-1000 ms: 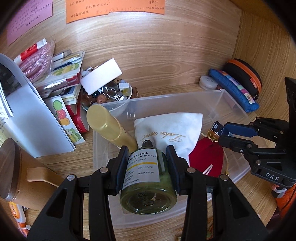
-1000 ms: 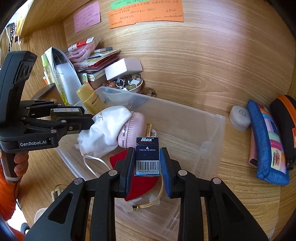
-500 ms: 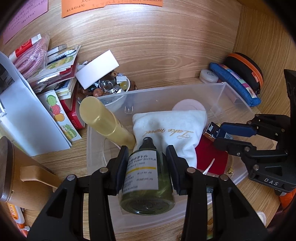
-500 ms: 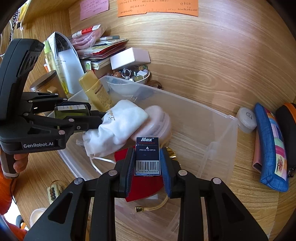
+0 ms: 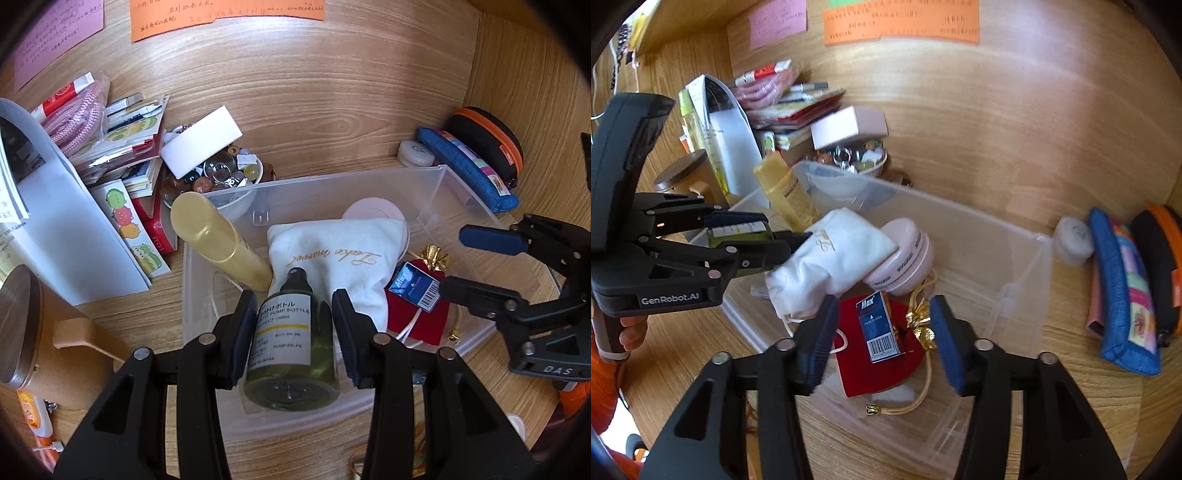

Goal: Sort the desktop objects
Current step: 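Open the left tool to drop the bottle while the right drops the staple box, then grasp the cream round tub with the right tool while the left approaches the tile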

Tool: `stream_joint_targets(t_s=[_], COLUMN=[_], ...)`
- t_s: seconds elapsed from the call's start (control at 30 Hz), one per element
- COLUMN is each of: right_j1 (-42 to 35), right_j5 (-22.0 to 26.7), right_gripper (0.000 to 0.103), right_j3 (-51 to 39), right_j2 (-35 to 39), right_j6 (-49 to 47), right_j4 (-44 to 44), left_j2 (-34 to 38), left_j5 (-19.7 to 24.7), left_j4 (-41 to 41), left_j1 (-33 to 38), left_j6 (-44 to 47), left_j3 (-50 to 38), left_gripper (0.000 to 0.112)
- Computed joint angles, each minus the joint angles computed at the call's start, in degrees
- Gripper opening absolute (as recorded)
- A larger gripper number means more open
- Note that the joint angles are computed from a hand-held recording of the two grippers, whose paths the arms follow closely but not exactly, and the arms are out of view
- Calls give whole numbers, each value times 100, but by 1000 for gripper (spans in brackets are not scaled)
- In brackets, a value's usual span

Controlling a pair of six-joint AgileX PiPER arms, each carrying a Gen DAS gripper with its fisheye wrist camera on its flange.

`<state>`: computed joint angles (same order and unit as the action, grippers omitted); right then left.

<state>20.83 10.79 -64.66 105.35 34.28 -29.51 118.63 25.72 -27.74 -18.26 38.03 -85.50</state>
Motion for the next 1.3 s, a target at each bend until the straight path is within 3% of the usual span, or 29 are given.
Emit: stream_joint_targets(t_s=[0.23, 0.53, 0.6, 0.63, 0.87, 1.0, 1.13, 1.3], right_j1=[73, 280, 336, 354, 526, 558, 606, 761], right_j5=[-157, -134, -100, -93, 41, -31, -152, -276], right_gripper=[52, 55, 60, 61, 71, 73, 73, 74], right_j3=[448, 931, 1025, 1072, 1479, 1717, 2011, 2403], right_j2=[-460, -910, -996, -1034, -1476, -1674, -1876, -2003], right_j6=[844, 2425, 2782, 2970, 4350, 4789, 5514, 7126], right_j4=[-750, -2149, -2454, -2627, -3878, -4209, -4785, -6192], left_j2=[-423, -856, -957, -1034, -1387, -1546, -1702, -1848], left_j5=[-212, -412, -430, -498, -585, -636, -725, -861], left_j4=[-405, -552, -622, -671, -998, -1212, -1390, -1299], left_j1=[-1, 18, 42, 54, 183, 257, 351, 422], left_j6=[506, 656, 716, 754, 1071, 1296, 1539, 1618], left_j3=[520, 1031, 1144, 1239, 1605, 1855, 2159, 2508], left_gripper=[55, 61, 66, 75, 76, 89, 89, 89])
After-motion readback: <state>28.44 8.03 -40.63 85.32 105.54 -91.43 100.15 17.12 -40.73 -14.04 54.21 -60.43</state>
